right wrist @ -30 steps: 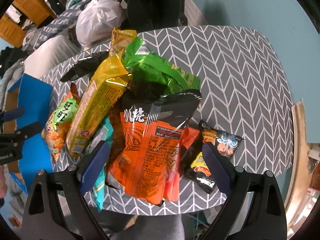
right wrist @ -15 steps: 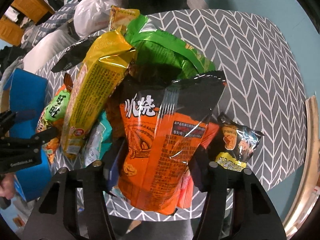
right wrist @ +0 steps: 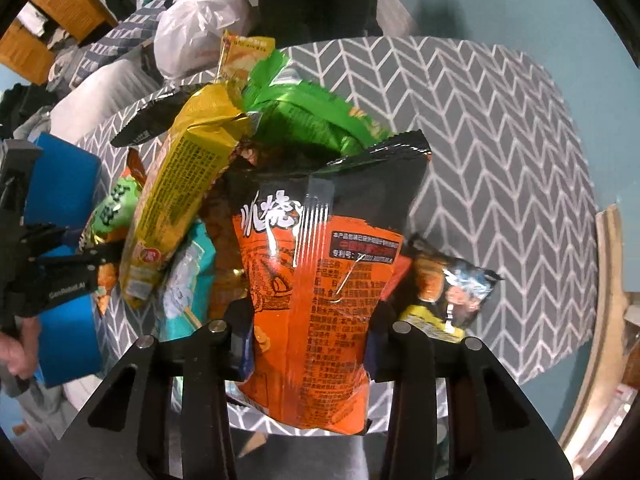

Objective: Organize snacks
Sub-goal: 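Carry both bags over the box and open both tools to drop them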

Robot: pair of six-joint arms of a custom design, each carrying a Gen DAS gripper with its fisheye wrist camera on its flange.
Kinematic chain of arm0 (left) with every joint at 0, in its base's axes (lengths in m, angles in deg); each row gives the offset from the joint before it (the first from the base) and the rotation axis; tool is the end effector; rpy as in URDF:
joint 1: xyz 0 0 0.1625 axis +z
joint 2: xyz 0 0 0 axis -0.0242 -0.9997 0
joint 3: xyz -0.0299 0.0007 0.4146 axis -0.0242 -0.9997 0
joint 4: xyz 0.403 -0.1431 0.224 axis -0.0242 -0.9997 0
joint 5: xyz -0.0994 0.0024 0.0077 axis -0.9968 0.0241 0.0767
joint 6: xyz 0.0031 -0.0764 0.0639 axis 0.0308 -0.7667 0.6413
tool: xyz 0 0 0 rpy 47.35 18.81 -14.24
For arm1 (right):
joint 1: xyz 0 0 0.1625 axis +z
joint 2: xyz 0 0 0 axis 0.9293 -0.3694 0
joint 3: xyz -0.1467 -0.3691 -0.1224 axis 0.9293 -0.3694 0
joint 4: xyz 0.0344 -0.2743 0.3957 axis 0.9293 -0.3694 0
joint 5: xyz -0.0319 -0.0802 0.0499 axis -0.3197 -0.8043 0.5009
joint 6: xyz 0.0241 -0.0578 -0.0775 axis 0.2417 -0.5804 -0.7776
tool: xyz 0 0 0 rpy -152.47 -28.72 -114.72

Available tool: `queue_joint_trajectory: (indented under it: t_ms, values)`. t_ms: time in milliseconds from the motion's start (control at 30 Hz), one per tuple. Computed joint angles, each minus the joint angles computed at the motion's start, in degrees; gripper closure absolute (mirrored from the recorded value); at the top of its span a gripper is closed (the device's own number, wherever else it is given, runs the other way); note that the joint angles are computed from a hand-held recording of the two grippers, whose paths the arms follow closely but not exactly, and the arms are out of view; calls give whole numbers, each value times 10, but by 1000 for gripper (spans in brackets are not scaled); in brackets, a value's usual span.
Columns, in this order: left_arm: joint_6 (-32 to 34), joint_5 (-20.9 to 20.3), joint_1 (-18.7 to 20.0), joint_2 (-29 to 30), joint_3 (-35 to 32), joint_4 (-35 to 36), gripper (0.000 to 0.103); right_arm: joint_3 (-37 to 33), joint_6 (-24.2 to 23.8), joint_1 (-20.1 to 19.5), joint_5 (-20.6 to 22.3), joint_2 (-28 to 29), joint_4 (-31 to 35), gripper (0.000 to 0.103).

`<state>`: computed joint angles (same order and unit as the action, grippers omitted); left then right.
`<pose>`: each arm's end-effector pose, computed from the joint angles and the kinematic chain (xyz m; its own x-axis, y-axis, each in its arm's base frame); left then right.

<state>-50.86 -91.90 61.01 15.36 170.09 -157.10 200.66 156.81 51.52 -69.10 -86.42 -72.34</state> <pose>-0.1258 -0.6000 0.1807 -0.3602 0.8469 -0.3911 0.6231 0.5305 0.5747 0.3009 -0.3934 0.0762 -0.6520 0.6289 0.4234 0.3610 0.7486 -0.5561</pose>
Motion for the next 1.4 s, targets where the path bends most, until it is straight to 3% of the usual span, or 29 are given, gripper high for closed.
queue_joint_trajectory:
  t_ms: [333, 600, 867, 1400]
  values:
    - [-31, -21, -17, -49, -2, 11, 68, 10, 16, 28, -12, -50, 70, 65]
    - [-43, -35, -31, -84, -7, 19, 68, -20, -13, 48, -20, -43, 97, 65]
    - [-49, -33, -43, -115, -17, 28, 68, -83, -83, 56, -24, 2, 86, 65]
    - [-89, -5, -29, -137, -54, 28, 68, -191, -279, 47, 9, 107, 10, 65]
